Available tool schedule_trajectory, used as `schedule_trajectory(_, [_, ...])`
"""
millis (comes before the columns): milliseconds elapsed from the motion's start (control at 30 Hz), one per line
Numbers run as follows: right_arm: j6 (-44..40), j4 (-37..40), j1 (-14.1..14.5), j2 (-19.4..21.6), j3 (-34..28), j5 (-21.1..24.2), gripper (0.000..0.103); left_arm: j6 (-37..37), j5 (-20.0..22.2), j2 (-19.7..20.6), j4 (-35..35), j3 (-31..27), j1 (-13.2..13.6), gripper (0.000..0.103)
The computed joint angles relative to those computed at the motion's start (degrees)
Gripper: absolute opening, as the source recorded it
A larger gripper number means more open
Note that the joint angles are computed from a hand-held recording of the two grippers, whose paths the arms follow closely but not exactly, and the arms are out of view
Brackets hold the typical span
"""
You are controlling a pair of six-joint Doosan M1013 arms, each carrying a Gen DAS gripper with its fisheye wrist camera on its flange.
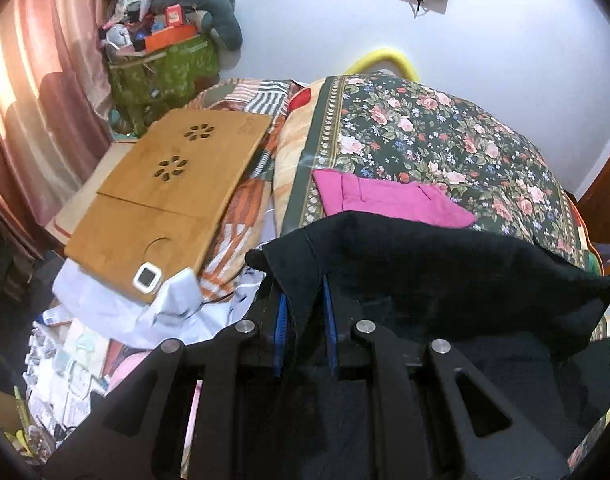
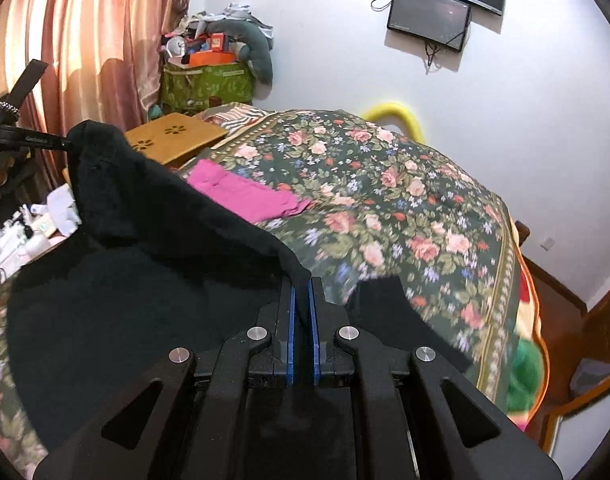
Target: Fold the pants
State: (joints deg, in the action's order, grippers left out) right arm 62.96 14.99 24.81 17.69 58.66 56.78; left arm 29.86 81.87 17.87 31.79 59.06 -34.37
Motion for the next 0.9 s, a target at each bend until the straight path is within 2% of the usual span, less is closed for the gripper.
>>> schedule_trajectory(100, [0.5,1.5,0.1,-2.8,4.2,-1.4,0.005,-2.2,0.3,-1.9,1.1,2.6,-1.7,0.015])
schedule_trajectory(167, [0.4,1.6,0.4,-4.4,6.5,-2.0,0.005,-3.8,0.4,-3.3,1.7,4.5,-2.8,0.008])
schedule_trajectory(233, [0.0,1.9,0.6,-5.7,8.5,-2.0,0.005,-5.0,0.7,-4.5,2.0,6.2,-3.8,0.008])
schedule_trajectory(433, [-0.1,2.7,1.0,-8.7,13.0,-1.7,0.005,-8.8,0.9,-7.5,1.4,11.9,-6.3,0.007])
schedule_trajectory(533, [-0.3,2.8,1.4,-9.9,14.8,-1.6,0.005,-11.1,1.7,-8.6,1.4,14.5,-7.7,0.001])
schedule_trajectory(733, [1.0,1.8,2.3,-11.6,18.2,-1.0,0.005,-15.0,0.7,-10.8,-2.9,19.9,-8.5,0.001])
schedule_trajectory(900, [1.9,0.7,2.8,-12.0,18.7,0.3,0.006,-14.2,1.7,-10.8,-4.5,20.6,-9.3,0.001])
